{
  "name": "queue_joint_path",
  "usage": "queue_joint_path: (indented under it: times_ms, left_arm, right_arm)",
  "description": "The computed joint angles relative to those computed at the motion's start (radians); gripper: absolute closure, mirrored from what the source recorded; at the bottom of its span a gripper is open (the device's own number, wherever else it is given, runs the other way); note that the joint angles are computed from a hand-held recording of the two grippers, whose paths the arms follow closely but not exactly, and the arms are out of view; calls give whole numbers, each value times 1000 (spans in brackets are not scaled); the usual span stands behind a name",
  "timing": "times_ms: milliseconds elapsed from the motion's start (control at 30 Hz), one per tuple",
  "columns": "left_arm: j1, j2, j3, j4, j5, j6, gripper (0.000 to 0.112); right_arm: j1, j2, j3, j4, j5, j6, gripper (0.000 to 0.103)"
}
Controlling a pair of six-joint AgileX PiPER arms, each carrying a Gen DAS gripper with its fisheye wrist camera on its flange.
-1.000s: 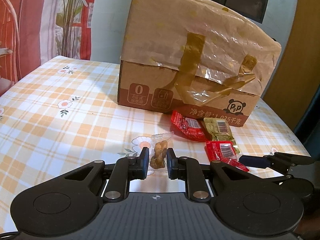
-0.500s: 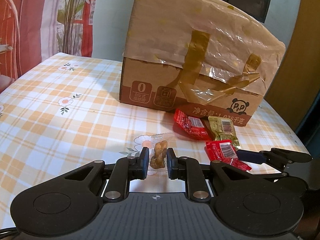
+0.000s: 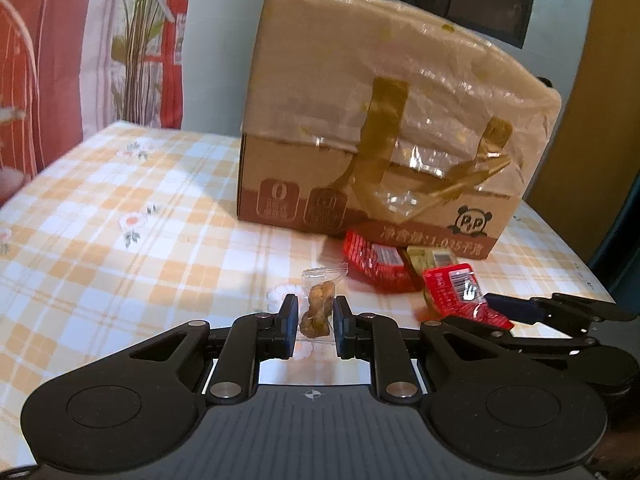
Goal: Organize snacks
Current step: 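Lift both held packets over the box and open both grippers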
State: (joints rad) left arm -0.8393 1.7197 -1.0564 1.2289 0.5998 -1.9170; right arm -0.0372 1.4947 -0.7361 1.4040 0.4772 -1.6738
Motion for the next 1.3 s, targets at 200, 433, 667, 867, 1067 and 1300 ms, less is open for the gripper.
queue_joint_path:
  times_ms: [200, 433, 667, 867, 1067, 1300]
  left_arm:
    - [-6, -33, -33, 31, 56, 37, 93]
    - [31, -75, -134, 74, 75, 123, 93]
    - [121, -19, -384, -44, 60, 376, 93]
    - [196, 74, -612, -163, 27, 595, 93]
    - [255, 189, -821, -351, 21, 824, 93]
    - [314, 288, -960, -547, 43, 1009, 93]
  right_arm:
    - [-40, -46, -1, 74, 47, -69, 48]
    - [-76, -101, -74, 138, 117, -114, 48]
    - [-49, -49, -294, 73, 118, 20, 48]
    - [-17, 86, -568, -47, 115, 217, 48]
    - [25, 250, -843, -250, 118, 482, 48]
    - [54, 382, -1013, -434, 162, 687, 48]
